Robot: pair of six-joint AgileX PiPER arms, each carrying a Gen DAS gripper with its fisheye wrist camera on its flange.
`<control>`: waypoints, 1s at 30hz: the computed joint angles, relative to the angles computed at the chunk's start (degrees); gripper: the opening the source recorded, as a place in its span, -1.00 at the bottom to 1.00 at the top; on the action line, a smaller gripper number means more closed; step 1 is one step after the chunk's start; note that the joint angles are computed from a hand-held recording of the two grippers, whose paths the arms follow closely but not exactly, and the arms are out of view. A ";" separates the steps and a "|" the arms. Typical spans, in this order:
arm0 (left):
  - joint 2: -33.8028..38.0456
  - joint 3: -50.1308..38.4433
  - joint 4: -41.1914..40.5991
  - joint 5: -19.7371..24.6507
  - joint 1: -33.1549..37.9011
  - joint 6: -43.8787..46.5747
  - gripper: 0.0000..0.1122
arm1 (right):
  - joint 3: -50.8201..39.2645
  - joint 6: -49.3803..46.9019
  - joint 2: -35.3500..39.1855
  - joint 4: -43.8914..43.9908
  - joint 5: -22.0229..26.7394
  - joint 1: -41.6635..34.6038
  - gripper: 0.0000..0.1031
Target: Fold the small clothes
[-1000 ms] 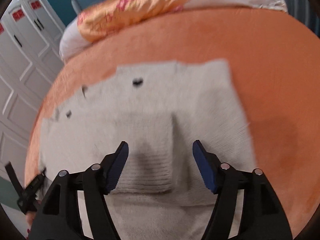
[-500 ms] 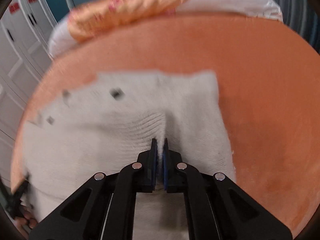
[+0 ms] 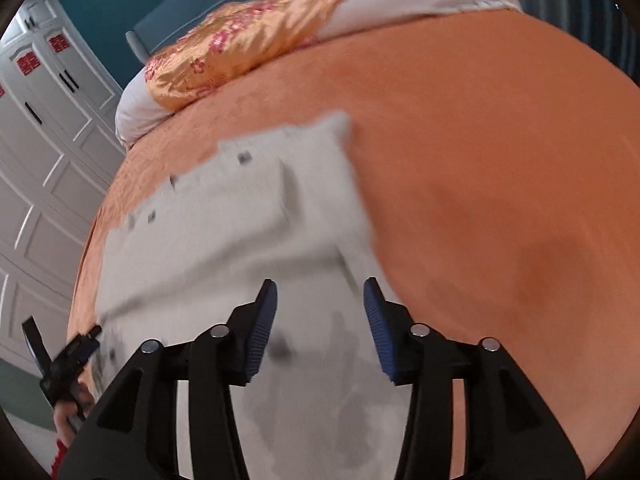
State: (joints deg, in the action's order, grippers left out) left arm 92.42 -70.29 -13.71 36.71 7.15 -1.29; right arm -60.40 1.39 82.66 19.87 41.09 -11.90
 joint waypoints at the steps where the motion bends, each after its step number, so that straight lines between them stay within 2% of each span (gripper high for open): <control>1: -3.64 3.07 -1.28 1.55 1.31 2.70 0.27 | 2.14 -0.09 -2.88 -0.56 1.77 -1.00 -0.03; 3: -9.89 8.40 -2.77 4.55 4.18 6.15 0.35 | 9.81 -3.21 -11.66 -1.47 6.50 -5.44 -0.03; 5: -16.42 13.87 -5.88 10.13 9.84 11.74 0.35 | 14.53 -5.41 -19.20 -2.00 12.89 -9.58 -0.01; 8: -21.31 18.63 -8.38 17.29 17.73 15.96 0.35 | 19.72 -10.19 -26.31 0.99 19.49 -15.79 0.03; 9: -23.24 20.76 -11.26 20.81 22.55 19.20 0.35 | 21.26 -10.86 -28.36 2.05 21.39 -17.29 0.03; 11: -26.24 22.95 -13.72 23.92 27.34 22.64 0.35 | 23.97 -13.51 -31.05 5.27 25.03 -20.35 0.03; 13: -27.89 23.80 -13.42 25.28 27.95 22.99 0.35 | 25.56 -12.28 -32.55 6.62 25.55 -18.77 0.03; 17: -28.06 23.99 -15.57 26.60 27.42 22.43 0.35 | 27.48 -8.78 -33.36 8.93 23.41 -13.33 0.09; 22: -25.65 23.33 -17.64 26.40 25.42 21.32 0.35 | 29.48 -7.66 -32.33 12.15 20.21 -12.78 0.13; 26: -24.88 22.79 -18.73 26.19 23.88 21.97 0.28 | 30.20 -10.45 -30.94 15.31 19.78 -16.04 0.14; 27: -24.70 22.51 -19.01 26.33 23.49 22.27 0.11 | 30.27 -11.82 -30.67 16.34 20.28 -17.30 0.14; 28: -24.32 21.96 -18.40 26.53 22.69 21.74 -0.11 | 30.19 -12.66 -30.24 17.44 20.40 -17.94 0.03; 29: -23.80 21.43 -18.57 27.16 22.48 22.00 -0.21 | 30.04 -13.34 -29.86 17.95 20.57 -18.25 -0.05; 30: -23.38 21.05 -19.28 28.08 23.07 22.83 -0.50 | 29.64 -13.04 -29.49 17.88 20.34 -17.51 -0.19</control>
State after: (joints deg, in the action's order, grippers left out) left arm 69.04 -49.24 -32.99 64.79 30.22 21.54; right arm -30.76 -11.65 53.18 37.75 61.43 -29.41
